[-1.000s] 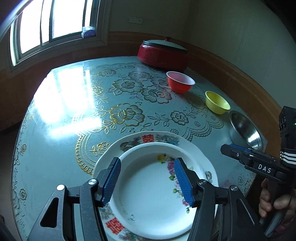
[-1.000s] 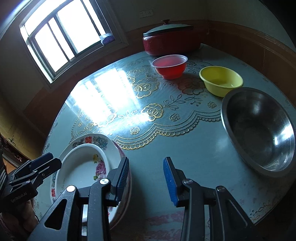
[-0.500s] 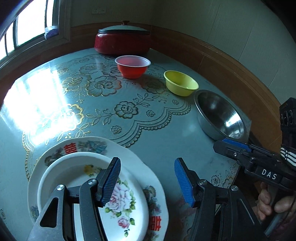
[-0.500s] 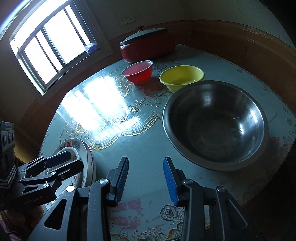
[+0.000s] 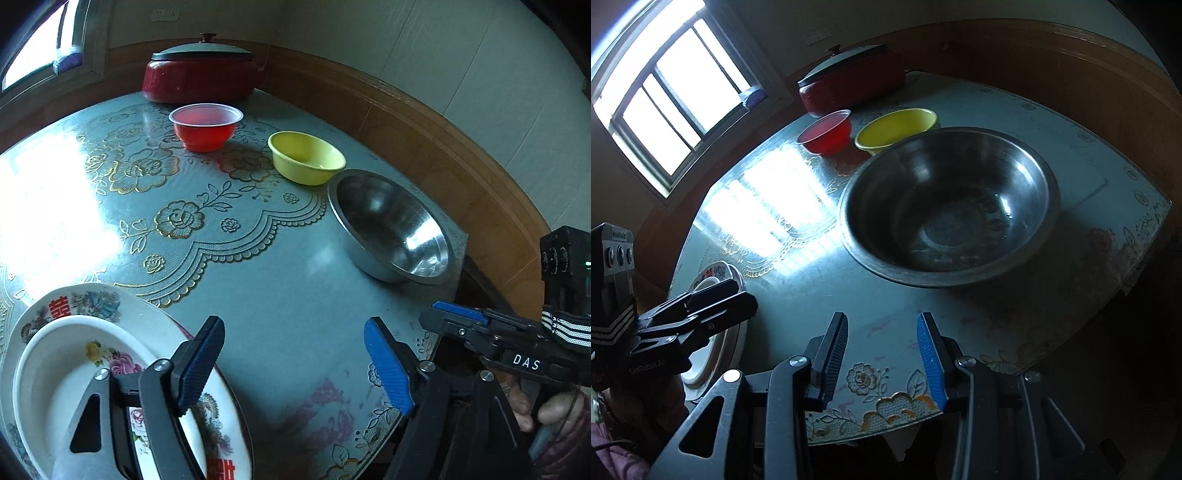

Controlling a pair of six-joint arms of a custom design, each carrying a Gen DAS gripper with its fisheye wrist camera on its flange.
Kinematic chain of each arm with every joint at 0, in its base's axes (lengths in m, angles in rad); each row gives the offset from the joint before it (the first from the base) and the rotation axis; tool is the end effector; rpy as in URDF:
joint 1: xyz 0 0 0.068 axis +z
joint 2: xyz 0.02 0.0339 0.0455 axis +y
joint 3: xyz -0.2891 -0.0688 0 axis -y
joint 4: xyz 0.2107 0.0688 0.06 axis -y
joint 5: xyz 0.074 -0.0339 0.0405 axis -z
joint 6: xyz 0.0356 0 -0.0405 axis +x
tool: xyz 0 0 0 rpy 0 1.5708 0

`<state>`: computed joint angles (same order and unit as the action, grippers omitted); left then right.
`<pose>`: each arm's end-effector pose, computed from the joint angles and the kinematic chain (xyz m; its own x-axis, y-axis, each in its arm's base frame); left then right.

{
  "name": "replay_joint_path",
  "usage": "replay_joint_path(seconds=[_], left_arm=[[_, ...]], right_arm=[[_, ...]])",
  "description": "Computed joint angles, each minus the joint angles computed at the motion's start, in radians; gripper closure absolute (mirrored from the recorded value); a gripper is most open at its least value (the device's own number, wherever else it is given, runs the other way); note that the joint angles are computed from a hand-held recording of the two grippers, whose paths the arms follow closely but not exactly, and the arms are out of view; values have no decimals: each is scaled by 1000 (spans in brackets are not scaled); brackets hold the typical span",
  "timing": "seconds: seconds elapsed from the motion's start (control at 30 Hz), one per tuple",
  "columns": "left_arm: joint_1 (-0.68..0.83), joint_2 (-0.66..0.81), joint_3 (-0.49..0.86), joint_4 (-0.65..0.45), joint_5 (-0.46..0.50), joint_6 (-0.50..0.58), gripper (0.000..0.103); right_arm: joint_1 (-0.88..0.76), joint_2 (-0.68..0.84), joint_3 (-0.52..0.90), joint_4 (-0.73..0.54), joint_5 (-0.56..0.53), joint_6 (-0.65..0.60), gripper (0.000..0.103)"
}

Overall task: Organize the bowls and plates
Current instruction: 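Withdraw the left gripper from the stack toward the steel bowl, then move the left gripper to the rim of the steel bowl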

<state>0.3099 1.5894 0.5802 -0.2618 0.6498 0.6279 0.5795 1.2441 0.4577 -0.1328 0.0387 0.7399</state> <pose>0.2147 0.0461 0.1584 -0.7790 0.2417 -0.5786 0.4757 0.8289 -0.2943 0.1555 0.1001 0.1934 -0.8470 0.2508 -0.4686 0.0589 0.9205 0.3862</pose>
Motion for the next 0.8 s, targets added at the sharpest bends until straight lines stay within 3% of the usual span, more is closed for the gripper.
replay_joint_path(seconds=[0.2, 0.23, 0.4, 0.53, 0.63, 0.8], left_arm=[[9, 33, 27, -76, 46, 126, 6], [4, 46, 45, -113, 47, 149, 2], [3, 86, 89, -202, 96, 205, 1], [-38, 66, 68, -111, 61, 84, 2], [-74, 37, 45, -23, 29, 0, 7], [-131, 62, 52, 79, 3, -192, 7]], right_arm=[[71, -92, -15, -114, 169, 146, 64], [64, -112, -24, -121, 170, 178, 64], [42, -215, -80, -129, 172, 272, 60], [-85, -243, -90, -125, 83, 208, 55], [-284, -230, -82, -85, -40, 94, 48], [-652, -44, 10, -2, -286, -156, 45]])
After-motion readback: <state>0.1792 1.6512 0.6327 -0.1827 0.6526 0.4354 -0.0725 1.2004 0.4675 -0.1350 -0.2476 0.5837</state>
